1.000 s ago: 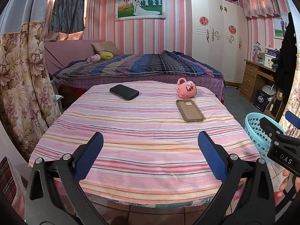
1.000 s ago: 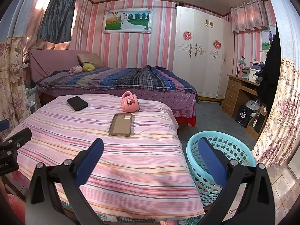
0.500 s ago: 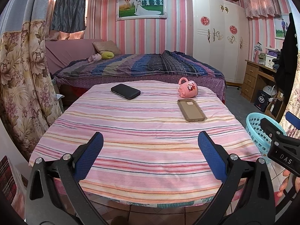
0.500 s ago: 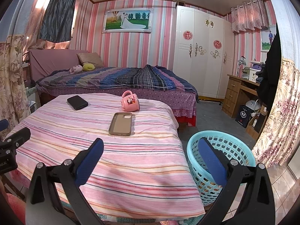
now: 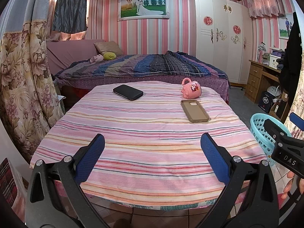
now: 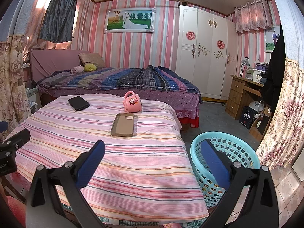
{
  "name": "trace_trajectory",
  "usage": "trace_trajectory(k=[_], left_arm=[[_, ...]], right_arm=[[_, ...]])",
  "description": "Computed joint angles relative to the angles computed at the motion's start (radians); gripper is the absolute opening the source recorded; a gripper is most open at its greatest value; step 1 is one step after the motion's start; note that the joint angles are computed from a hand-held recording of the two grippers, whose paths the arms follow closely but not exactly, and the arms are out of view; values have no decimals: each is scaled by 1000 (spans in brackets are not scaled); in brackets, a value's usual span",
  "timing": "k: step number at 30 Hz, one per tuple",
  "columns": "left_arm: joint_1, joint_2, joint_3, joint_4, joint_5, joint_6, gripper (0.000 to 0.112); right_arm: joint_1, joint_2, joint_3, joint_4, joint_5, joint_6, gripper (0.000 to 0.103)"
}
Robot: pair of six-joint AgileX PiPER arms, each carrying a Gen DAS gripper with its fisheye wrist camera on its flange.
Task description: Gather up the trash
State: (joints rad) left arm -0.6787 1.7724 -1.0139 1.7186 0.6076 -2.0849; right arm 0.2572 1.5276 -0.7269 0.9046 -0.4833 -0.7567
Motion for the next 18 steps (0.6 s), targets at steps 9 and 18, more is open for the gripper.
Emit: trace_trajectory(k=[9, 18], left_arm=[[-2, 2, 0, -5, 1, 2, 97], [-11, 5, -12, -39, 24, 41, 98]], right_arm=[[-1, 1, -1, -3, 3, 1, 98], [-12, 24, 13, -82, -10, 90, 98]])
